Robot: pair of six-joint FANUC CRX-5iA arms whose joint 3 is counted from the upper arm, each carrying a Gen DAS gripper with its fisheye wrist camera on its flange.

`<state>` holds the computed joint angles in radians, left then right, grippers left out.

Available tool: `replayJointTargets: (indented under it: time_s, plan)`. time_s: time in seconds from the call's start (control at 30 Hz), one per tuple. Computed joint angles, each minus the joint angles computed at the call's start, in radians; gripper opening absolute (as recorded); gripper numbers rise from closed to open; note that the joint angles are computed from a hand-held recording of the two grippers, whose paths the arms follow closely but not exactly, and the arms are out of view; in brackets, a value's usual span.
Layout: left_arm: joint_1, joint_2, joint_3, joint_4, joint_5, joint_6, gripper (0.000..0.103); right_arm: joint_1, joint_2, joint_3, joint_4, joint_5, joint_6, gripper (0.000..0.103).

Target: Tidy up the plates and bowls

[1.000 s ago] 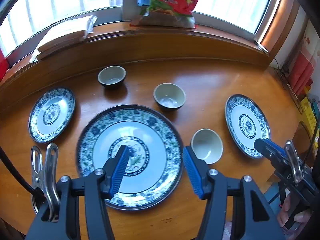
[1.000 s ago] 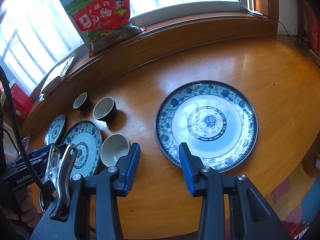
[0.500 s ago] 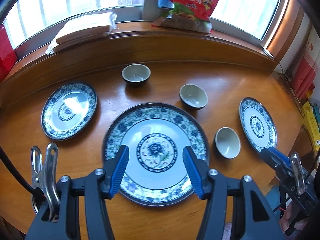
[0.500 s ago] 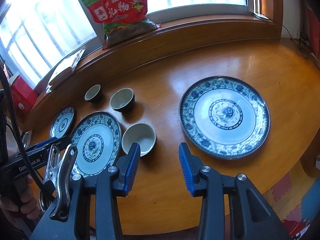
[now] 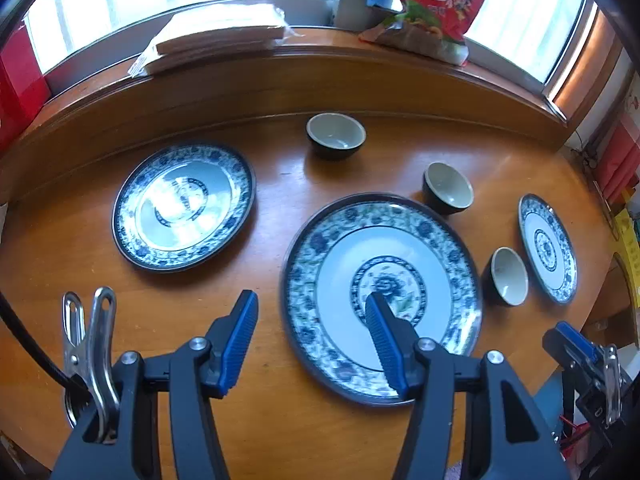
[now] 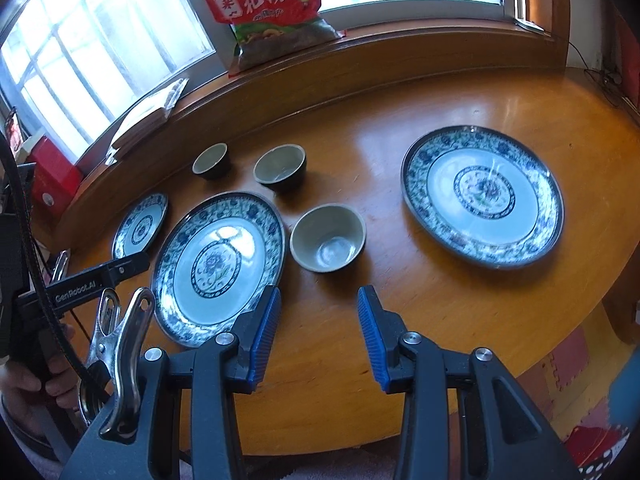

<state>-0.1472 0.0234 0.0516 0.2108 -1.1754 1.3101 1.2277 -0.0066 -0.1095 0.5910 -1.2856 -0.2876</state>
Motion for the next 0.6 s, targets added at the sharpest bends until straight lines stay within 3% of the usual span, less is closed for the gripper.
replayJointTargets:
  time_s: [0.6]
  plan:
    - [0.040, 0.056, -0.001, 0.028, -0.017, -0.131, 0.059, -0.015, 0.106, 0.074, -0.053, 0.067, -0.037, 0.041]
